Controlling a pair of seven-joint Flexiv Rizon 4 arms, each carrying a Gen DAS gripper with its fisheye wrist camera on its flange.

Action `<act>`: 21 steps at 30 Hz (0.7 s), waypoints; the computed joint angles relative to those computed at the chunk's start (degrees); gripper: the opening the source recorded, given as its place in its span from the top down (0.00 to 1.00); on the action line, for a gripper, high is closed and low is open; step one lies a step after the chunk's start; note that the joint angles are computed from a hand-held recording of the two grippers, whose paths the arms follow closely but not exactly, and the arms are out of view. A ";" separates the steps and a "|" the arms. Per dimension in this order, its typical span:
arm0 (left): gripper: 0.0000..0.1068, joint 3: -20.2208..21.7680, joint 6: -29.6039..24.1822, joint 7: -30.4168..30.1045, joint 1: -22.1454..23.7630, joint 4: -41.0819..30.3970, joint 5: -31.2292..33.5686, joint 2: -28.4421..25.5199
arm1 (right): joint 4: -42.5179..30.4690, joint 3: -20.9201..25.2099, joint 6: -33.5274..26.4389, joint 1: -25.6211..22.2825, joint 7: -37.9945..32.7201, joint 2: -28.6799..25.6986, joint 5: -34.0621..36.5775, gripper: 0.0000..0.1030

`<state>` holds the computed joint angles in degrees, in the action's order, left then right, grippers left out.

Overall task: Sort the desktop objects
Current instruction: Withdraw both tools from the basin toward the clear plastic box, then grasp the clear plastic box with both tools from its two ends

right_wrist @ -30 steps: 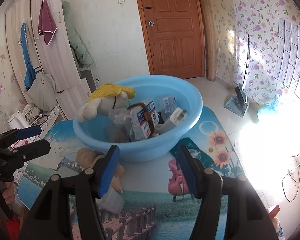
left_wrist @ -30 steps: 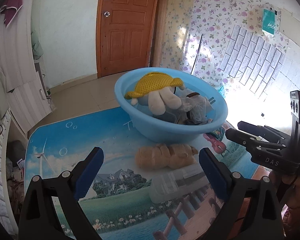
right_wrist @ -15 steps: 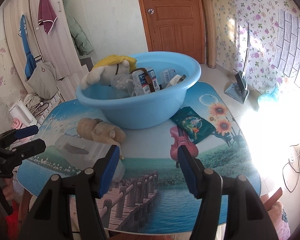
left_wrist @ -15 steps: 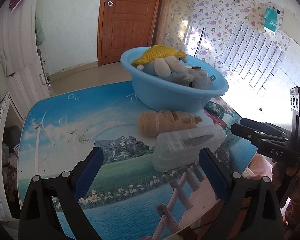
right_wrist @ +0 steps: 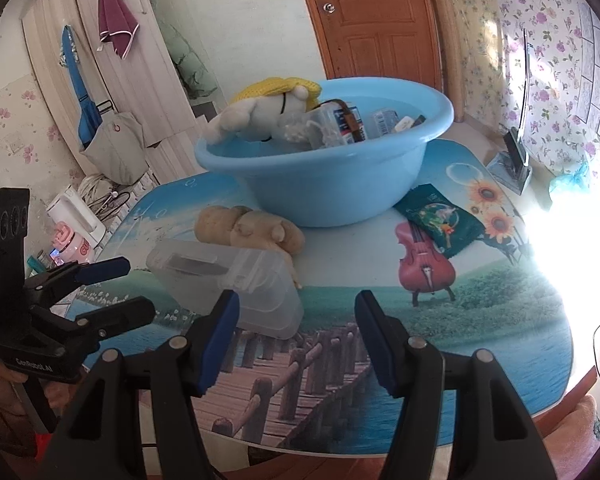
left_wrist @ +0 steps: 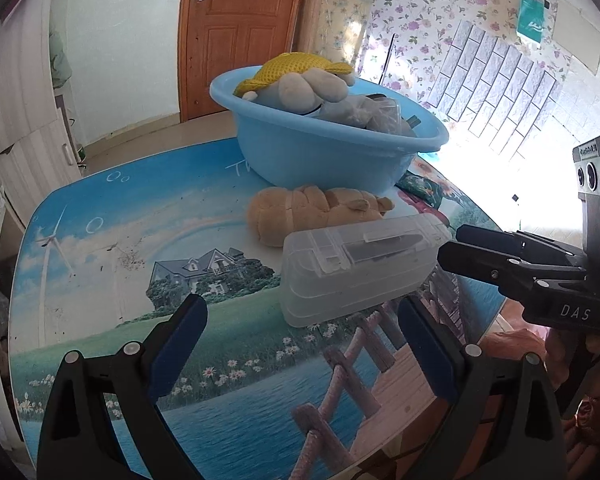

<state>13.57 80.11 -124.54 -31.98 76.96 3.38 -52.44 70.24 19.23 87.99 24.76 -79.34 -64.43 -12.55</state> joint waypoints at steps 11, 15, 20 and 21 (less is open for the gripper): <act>0.10 -1.52 -3.21 3.21 0.45 -5.59 0.42 -2.89 | -3.66 3.65 -3.77 -0.35 -3.57 -2.11 1.68 0.32; 0.10 -4.36 -2.82 6.04 1.76 -6.71 0.05 -3.48 | -4.88 7.19 -4.98 -1.75 -6.96 -3.04 2.38 0.32; 0.04 -0.52 -7.78 4.73 -1.00 -10.92 2.34 -4.92 | -5.43 6.42 -5.65 -0.07 -10.61 -2.67 4.08 0.30; 0.04 -1.40 -7.32 4.61 -0.42 -10.64 2.43 -4.76 | -5.55 5.41 -5.66 0.60 -10.44 -2.45 4.26 0.30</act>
<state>12.17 72.79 -119.94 -32.39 66.32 5.81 -57.20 64.69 24.65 82.33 25.37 -89.78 -66.88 -8.29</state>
